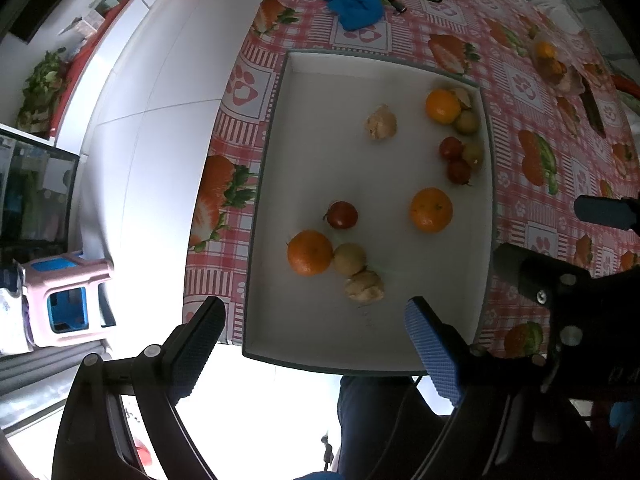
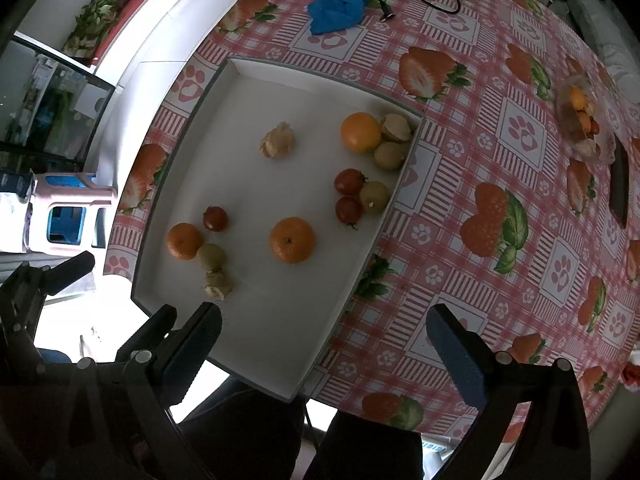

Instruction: Organize fruits

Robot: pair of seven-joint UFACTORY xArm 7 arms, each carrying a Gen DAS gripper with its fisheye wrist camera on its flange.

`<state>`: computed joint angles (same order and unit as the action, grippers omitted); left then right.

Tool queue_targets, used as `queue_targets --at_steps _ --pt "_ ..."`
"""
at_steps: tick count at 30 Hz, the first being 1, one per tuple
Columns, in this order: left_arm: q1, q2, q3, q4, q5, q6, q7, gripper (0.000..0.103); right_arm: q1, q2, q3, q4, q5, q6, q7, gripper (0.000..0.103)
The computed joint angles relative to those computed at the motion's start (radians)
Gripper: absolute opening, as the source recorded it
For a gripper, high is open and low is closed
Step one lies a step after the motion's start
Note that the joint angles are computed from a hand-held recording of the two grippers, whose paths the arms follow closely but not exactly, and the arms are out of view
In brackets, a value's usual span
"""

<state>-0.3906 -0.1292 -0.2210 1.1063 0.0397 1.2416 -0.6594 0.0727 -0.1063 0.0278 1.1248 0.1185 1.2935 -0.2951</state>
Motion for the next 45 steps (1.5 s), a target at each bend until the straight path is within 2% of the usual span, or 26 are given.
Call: queue_targets --at_steps 10,32,45 --pt "0.002 0.008 0.005 0.005 -0.022 0.002 0.018 0.093 0.0 -0.003 0.001 -0.005 -0.002 0.003 0.007 0.103" --pt "-0.009 0.047 0.004 0.042 0.006 0.038 0.016 0.093 -0.002 0.014 0.0 0.002 0.003 0.0 0.009 0.103" --pt "-0.004 0.047 0.007 0.043 0.021 0.057 -0.011 0.093 0.016 -0.024 0.018 -0.035 -0.076 -0.093 -0.003 0.103"
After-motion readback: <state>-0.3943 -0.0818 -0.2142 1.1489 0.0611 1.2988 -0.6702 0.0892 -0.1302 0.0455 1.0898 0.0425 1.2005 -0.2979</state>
